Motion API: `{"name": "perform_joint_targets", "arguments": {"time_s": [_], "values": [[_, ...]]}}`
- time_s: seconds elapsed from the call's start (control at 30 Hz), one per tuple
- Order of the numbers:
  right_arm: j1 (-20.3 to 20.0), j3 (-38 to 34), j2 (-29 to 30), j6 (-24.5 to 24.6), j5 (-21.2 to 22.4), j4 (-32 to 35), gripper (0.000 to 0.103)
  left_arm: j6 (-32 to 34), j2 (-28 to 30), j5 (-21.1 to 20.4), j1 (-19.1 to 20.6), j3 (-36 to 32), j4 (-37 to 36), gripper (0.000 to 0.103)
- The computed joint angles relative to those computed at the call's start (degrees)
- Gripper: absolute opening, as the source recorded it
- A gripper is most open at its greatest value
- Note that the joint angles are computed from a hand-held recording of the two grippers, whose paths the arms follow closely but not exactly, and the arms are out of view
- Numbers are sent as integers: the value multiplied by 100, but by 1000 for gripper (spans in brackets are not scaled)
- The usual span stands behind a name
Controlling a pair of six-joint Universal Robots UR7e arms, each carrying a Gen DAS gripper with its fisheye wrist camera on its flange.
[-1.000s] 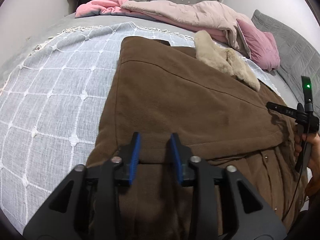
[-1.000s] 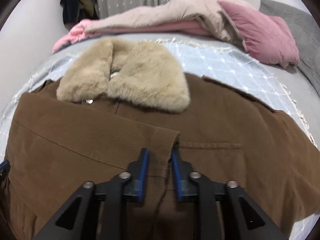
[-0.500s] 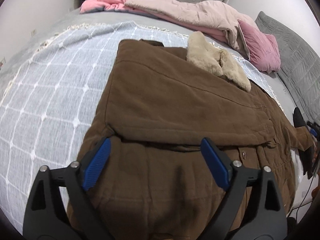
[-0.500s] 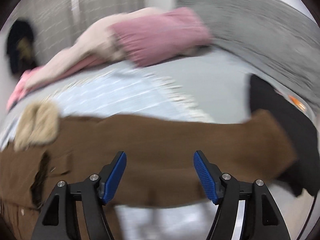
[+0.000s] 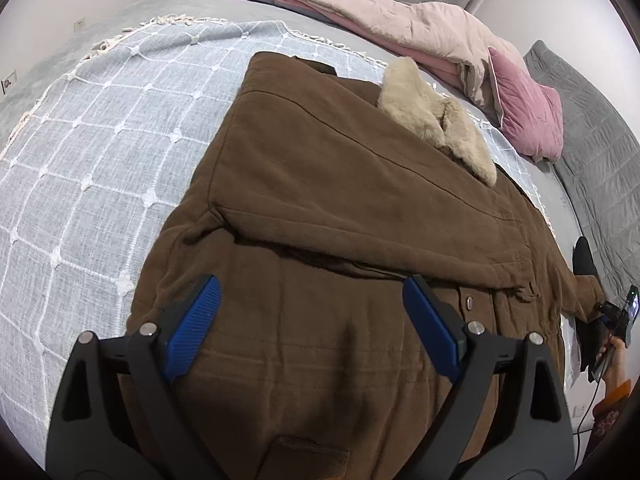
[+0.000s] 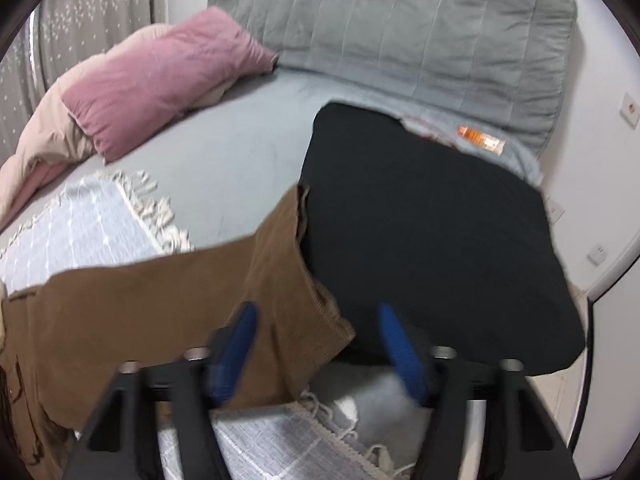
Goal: Fold large clothes
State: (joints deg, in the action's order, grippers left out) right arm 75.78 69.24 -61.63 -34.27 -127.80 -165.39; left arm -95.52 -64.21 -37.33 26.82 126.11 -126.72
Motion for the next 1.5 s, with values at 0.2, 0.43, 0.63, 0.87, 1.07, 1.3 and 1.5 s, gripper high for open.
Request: {"name": "perform_joint_targets", "arguments": {"time_s": [0.2, 0.43, 0.63, 0.87, 1.07, 1.3, 1.5], "values": [[187, 377, -370, 69, 1046, 266, 9, 270, -24, 118, -5, 117, -294, 92], [1072, 956, -829, -350, 1955, 369, 9, 596, -93, 280, -73, 315, -942, 92], [2009, 1384, -904, -536, 2360, 848, 9, 424, -216, 381, -124, 337, -644, 92], [2723, 1933, -512, -293, 2846, 1401, 9, 332, -349, 483, -156, 484, -713, 92], [2728, 1973, 71, 444, 3791, 3116, 21, 432, -350, 516, -151, 532, -894, 92], [2237, 2603, -450, 298, 3805, 2299, 55, 1792, 14, 349, 15, 363, -2204, 87], [1542, 2659, -652, 244, 3591, 1894, 58, 3450, 1044, -292, 758, -746, -3104, 80]]}}
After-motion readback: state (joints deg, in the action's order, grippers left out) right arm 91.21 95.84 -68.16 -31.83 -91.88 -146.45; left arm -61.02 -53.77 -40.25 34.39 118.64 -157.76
